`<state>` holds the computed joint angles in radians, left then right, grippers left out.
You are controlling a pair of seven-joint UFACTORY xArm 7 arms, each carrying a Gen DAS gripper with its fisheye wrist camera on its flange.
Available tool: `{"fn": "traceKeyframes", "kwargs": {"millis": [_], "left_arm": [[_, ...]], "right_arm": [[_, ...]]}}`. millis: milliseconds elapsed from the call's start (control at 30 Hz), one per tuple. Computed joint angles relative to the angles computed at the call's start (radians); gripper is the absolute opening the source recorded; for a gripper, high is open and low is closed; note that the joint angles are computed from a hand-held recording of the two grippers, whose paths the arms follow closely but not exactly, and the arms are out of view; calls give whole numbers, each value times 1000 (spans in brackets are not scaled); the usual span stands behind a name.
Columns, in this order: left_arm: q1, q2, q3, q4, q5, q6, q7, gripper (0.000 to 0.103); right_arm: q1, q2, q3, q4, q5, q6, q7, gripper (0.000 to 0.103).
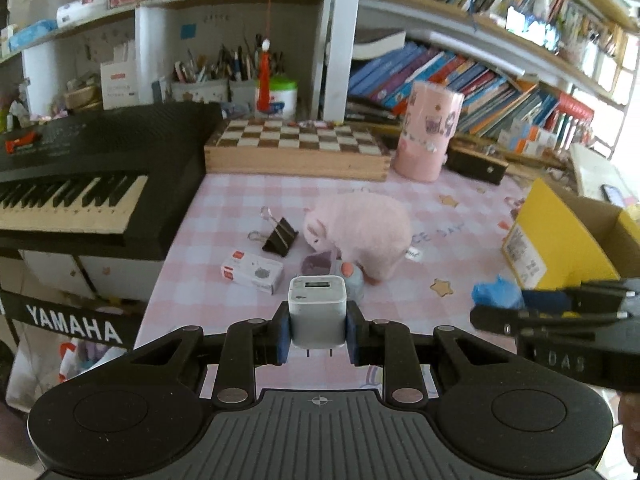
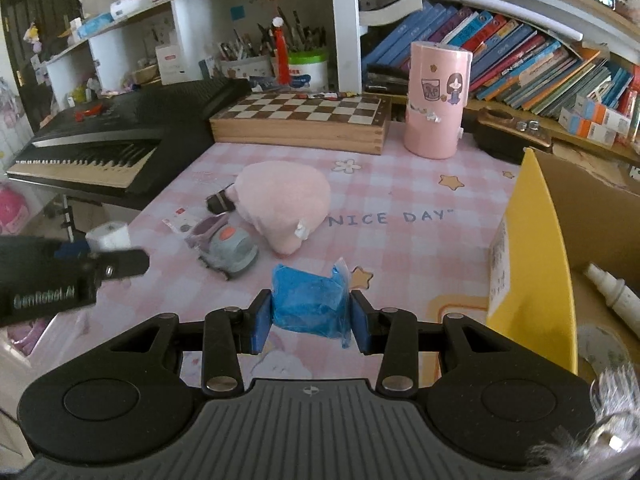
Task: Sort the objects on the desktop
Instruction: 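Carry the blue cloth and white charger with both grippers over the yellow box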
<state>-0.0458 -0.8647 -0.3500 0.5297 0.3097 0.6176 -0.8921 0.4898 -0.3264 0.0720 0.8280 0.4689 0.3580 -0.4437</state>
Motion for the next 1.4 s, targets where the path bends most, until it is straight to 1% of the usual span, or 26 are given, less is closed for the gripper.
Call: {"fn": "traceKeyframes", "kwargs": {"millis": [100, 200, 400, 633, 867, 1033, 1167, 1267, 1400], "left_arm": [[-29, -40, 5, -25, -8, 6, 13, 25], [-63, -80, 10, -52, -33, 25, 21, 25], [-127, -193, 9, -102, -76, 79, 41, 25], [-204, -329, 4, -138, -128, 191, 83, 25], [-255, -430, -8, -153, -171, 291, 117, 25], [-296, -475, -21, -160, -203, 340, 139, 25], [-325, -494, -32, -163, -230, 367, 148, 25], [-348, -497, -37, -165, -249, 374, 158, 25], [-376, -479, -44, -163, -270, 359, 172, 25]], "right_arm": [[-11, -64, 23, -57, -30, -7, 42, 38], [-24, -121, 48, -106, -80, -15, 113, 38], [-16, -221, 71, -180, -159, 12, 242, 38], [15, -322, 95, -251, -213, 49, 364, 38], [46, -424, 118, -313, -251, 92, 466, 37], [59, -502, 139, -356, -272, 135, 542, 37], [68, -568, 151, -390, -284, 188, 601, 37], [66, -619, 157, -412, -292, 233, 646, 37], [55, -689, 159, -437, -308, 289, 693, 37]]}}
